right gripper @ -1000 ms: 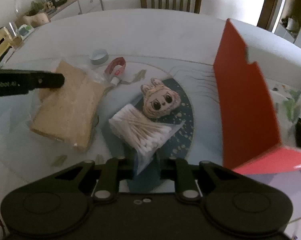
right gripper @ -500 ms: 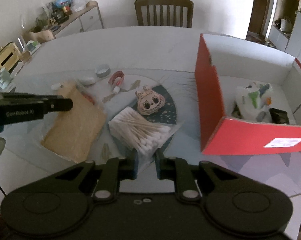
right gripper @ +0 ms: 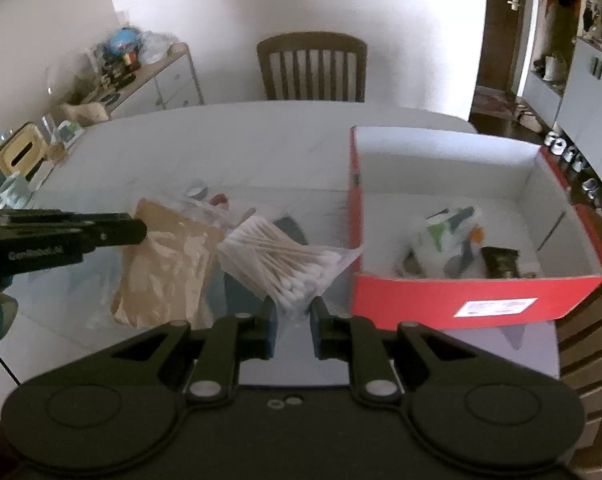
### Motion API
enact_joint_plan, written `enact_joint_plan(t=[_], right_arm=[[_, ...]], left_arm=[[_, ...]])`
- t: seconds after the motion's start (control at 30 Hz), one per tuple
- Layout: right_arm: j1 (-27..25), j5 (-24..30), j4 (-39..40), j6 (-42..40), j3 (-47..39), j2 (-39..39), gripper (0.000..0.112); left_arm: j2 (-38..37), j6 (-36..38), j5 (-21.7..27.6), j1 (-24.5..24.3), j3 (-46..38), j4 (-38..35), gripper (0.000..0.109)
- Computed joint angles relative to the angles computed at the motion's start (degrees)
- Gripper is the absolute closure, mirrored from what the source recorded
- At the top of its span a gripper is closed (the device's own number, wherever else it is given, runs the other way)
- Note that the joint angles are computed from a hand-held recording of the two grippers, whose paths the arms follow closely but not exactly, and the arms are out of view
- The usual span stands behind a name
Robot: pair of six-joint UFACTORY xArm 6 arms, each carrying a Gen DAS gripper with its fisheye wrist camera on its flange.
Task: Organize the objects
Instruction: 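Carry the cotton swabs and bread loaf into the red box with both grippers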
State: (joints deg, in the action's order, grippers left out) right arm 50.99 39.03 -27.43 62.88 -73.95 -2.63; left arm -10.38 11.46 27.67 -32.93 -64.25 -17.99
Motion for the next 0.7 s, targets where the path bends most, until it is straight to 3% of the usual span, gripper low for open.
enact_joint_plan(t=[0.37,0.7], right_arm=[[-5.2,-2.44,-5.07,2.03,9.45,-9.55,0.096],[-12.37,-4.91,-4.48,-2.16,16.19,-14.9,0.096]], left_arm=[[4.5,-3.84,-2.83,-5.61,-8.21,3.48,0.091],[15.07,-10.26,-2.96,-10.72,-22.51,9.35,0.091]])
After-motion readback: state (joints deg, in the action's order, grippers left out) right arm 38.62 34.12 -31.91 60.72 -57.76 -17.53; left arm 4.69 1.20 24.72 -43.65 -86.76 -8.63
